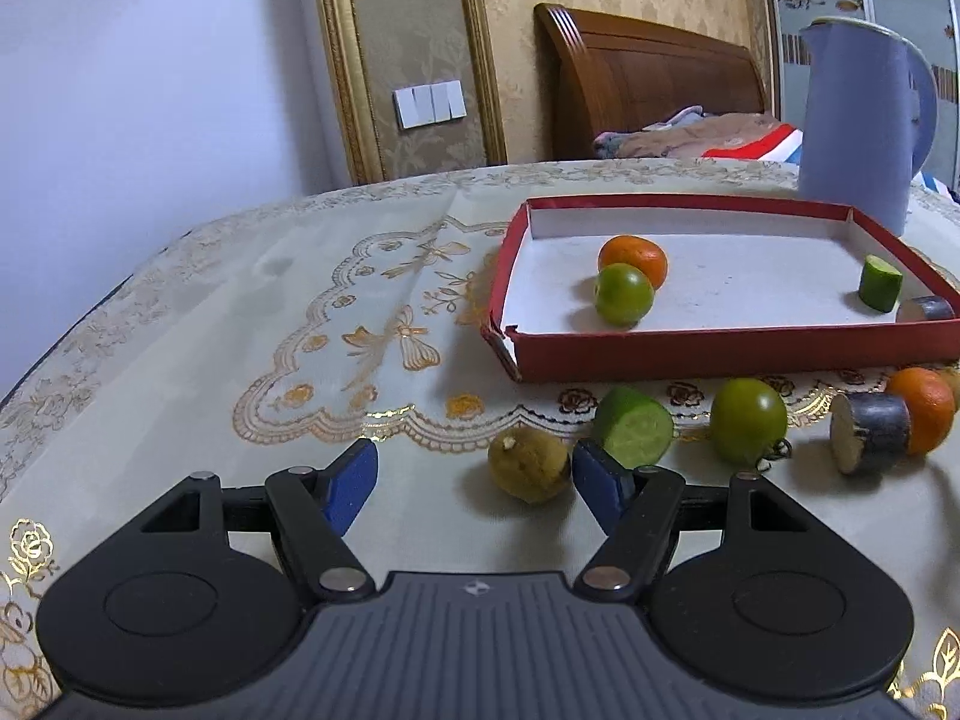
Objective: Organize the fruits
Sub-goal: 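Withdraw both tools from the tray toward the fruits lying on the cloth, then close the left tool on a wrinkled yellow citrus while the right tool closes on a yellow pear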
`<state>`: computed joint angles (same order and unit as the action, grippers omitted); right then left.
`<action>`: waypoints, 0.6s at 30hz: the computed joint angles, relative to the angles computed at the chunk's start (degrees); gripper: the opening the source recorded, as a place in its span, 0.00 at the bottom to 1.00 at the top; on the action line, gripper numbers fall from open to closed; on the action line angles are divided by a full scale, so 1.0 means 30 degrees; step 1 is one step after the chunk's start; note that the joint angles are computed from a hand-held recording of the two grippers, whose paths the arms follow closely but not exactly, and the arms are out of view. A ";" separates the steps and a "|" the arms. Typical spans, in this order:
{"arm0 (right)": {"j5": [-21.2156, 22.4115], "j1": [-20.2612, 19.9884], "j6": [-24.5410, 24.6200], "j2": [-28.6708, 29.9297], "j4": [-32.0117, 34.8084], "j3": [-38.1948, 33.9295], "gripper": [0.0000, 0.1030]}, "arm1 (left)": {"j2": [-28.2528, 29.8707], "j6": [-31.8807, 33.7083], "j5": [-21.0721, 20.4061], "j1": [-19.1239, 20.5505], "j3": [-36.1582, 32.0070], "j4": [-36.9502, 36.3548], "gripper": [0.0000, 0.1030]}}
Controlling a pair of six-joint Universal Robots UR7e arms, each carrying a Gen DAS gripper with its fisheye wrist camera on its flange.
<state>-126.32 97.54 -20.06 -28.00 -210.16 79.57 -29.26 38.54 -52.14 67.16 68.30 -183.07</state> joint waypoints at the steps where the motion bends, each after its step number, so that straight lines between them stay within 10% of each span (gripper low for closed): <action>1: 0.0027 -0.0006 0.0045 -0.0023 0.0019 0.0020 1.00 | 0.0090 -0.0110 0.0033 0.0015 -0.0207 0.0136 0.69; 18: 0.0736 -0.0063 -0.0110 -0.0239 -0.0433 0.0570 1.00 | -0.0074 -0.2430 0.0016 0.0339 -0.0754 0.2170 0.80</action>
